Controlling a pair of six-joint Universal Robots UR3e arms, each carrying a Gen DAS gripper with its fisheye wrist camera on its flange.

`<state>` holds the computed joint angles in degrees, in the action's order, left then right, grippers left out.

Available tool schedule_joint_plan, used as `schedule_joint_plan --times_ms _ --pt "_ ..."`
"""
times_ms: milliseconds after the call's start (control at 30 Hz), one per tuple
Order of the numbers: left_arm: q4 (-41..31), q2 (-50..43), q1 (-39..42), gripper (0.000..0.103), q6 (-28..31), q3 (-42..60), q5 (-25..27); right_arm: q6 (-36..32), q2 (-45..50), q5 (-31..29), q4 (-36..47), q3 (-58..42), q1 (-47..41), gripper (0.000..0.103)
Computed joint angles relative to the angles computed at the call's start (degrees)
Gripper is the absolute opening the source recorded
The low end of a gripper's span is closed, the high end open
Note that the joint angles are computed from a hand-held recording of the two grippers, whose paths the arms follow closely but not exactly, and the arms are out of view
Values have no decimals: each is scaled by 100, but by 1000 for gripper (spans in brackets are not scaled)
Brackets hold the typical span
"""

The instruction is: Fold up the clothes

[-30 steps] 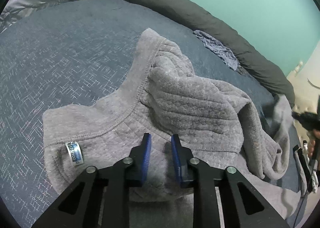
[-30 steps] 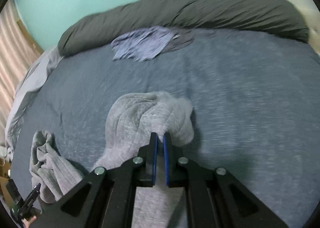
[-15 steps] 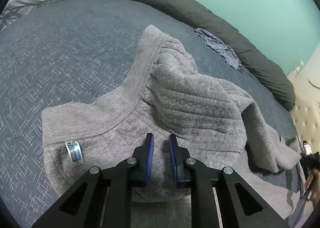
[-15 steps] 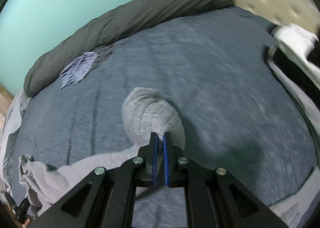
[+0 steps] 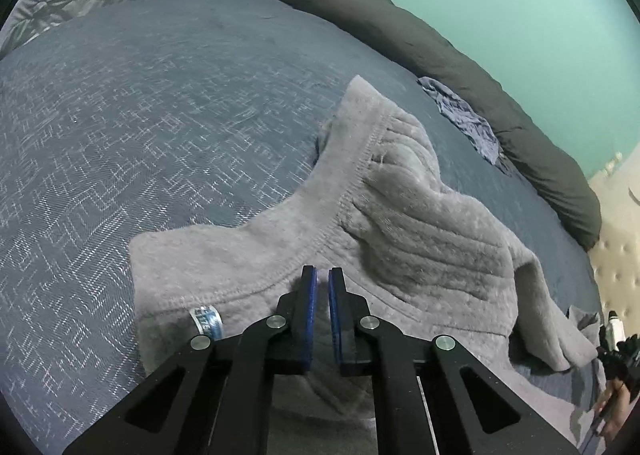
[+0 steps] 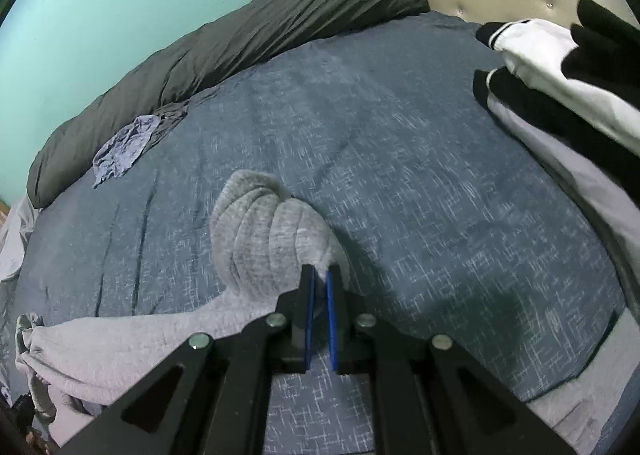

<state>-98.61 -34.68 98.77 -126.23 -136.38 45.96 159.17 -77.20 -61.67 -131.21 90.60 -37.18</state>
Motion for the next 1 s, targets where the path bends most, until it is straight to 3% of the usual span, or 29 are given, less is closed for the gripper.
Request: schedule_joint_plan --times_ms 267,500,567,633,767,833,1000 --pt "226 -146 -135 7 -158 -7 178 -275 46 -92 553 -121 -94 5" --pt "-76 11 42 7 -30 20 203 -1126 75 -8 1594 -242 -347 8" --pt "-80 71 27 7 -48 1 202 -990 -43 106 1258 -94 -485 17" --pt "-69 139 -8 7 -80 -24 199 -841 -117 391 945 -16 -627 33" --pt "159 165 -191 7 -277 -84 176 -635 190 752 863 -512 -551 36" --pt "290 177 -273 7 -393 -113 178 -347 643 546 909 -1106 -290 49" --pt "264 263 -294 7 -384 -146 204 428 1728 -32 1519 -2491 234 53"
